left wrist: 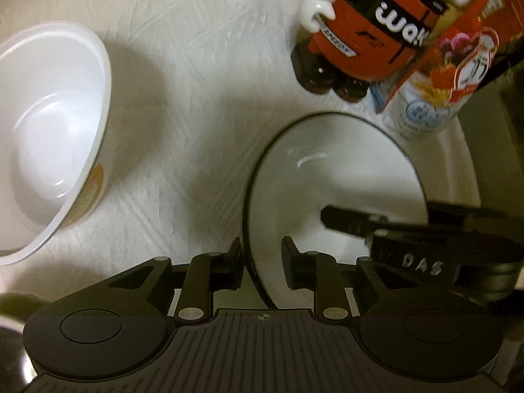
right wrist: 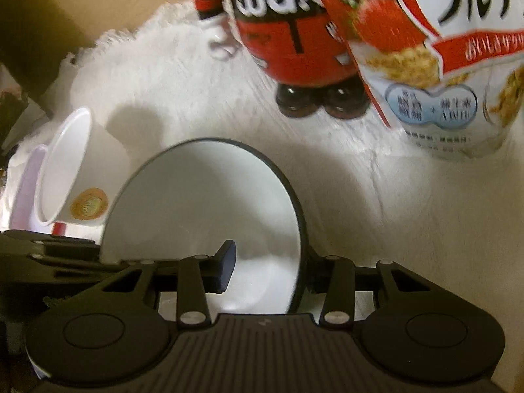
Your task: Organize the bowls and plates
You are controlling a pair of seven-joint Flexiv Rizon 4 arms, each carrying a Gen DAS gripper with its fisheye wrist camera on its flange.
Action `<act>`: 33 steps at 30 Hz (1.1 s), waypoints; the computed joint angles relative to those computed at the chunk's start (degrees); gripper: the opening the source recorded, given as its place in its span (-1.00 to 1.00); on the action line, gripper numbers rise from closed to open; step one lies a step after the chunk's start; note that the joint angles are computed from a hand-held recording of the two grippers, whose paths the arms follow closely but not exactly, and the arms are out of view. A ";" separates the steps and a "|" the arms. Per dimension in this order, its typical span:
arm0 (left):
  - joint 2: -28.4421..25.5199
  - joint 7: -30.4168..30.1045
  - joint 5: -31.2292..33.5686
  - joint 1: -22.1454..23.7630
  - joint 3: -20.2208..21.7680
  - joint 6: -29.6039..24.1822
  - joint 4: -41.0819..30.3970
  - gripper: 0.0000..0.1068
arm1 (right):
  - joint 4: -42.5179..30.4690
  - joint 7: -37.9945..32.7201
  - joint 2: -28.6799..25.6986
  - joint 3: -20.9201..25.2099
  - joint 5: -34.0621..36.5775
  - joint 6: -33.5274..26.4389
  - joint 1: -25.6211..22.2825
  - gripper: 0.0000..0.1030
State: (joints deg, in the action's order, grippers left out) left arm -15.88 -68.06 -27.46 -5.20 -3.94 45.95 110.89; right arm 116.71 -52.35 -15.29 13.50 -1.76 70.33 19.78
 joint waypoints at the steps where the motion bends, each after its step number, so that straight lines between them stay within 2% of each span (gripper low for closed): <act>1: -0.32 -0.13 -0.27 0.09 -0.05 0.05 -0.22 -0.51 | 0.05 -0.12 0.00 0.14 0.33 0.26 -0.10 -0.18; 10: -0.94 1.40 -1.00 0.55 -0.52 0.23 -1.14 -0.51 | 0.98 -0.50 1.05 0.49 1.03 1.75 -0.41 -0.19; 13: -0.14 -1.26 2.25 -0.68 0.31 1.70 -1.97 -0.38 | 1.21 1.35 2.03 -0.50 -1.14 1.85 0.70 -0.19; 15: 0.36 -3.37 5.41 -1.52 0.89 2.54 -2.75 -0.40 | 1.09 3.01 2.65 -1.19 -2.88 1.75 1.31 -0.20; 18: 1.15 -3.76 5.67 -1.07 0.75 0.84 -3.82 -0.39 | 0.72 3.64 3.57 -0.93 -2.66 1.95 0.90 -0.20; 22: 3.49 -3.81 6.57 -1.16 0.97 -0.62 -3.96 -0.39 | 0.09 4.76 4.95 -0.56 -1.86 1.30 0.70 -0.20; 26: 5.91 -4.75 7.21 -1.33 1.43 -1.95 -3.85 -0.37 | 0.81 7.12 7.60 -0.89 -4.35 1.27 1.45 -0.19; 33: 12.82 -3.27 6.06 -1.34 2.57 -4.25 -0.92 -0.33 | 2.57 8.65 13.36 0.16 -6.43 0.56 1.93 -0.19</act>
